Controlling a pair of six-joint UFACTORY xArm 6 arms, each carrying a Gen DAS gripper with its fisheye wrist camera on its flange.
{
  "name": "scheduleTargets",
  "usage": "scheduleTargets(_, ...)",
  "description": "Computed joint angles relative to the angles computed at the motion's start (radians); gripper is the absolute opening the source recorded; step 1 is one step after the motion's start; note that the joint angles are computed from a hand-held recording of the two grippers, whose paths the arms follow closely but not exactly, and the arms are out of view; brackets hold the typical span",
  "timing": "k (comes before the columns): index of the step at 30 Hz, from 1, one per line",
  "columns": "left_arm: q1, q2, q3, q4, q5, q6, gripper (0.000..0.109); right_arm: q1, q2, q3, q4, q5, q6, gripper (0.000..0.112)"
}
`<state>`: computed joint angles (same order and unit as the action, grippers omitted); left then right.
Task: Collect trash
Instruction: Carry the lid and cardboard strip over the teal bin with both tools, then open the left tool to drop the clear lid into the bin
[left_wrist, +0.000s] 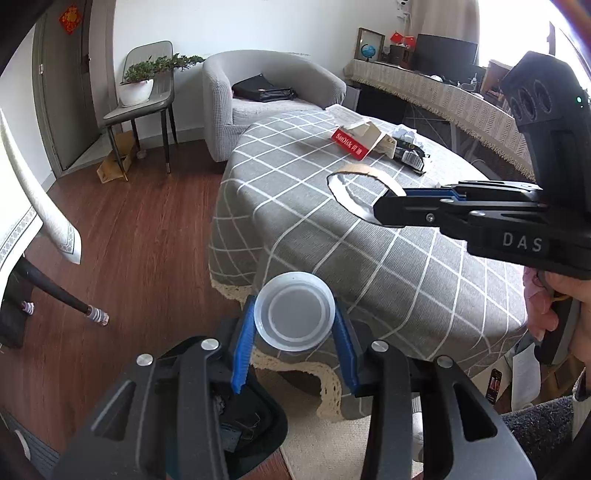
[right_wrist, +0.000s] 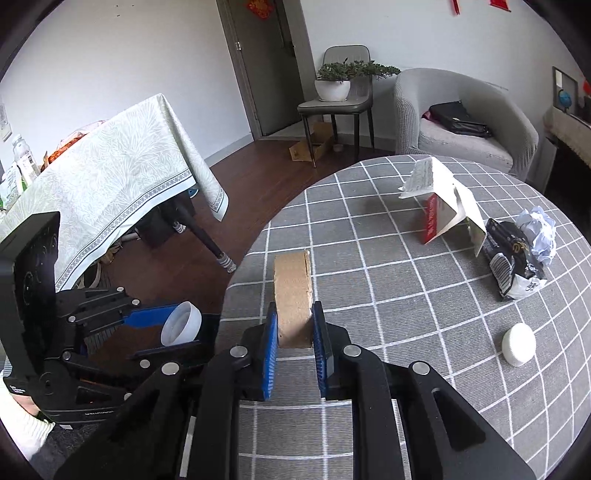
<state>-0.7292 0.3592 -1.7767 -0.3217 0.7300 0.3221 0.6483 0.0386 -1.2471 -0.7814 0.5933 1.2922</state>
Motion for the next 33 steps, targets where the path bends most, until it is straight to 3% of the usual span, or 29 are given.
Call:
scheduleTargets(10, 0.085, -0.057, 0.144, 0.024, 0.023, -0.041, 0.042, 0.060, 0.153, -0.181, 0.052, 0.002, -0.064, 0.017)
scheduleTargets(25, 0.176, -0.012, 0.175, 0.090, 0.151, -0.080, 0.042, 0.085, 0.463, -0.525, 0.354, 0.058, -0.386, 0.017)
scheduleTargets(33, 0.194, -0.007, 0.209, 0.123, 0.208, -0.065, 0.042, 0.082, 0.567, -0.661, 0.456, 0.116, -0.482, 0.017)
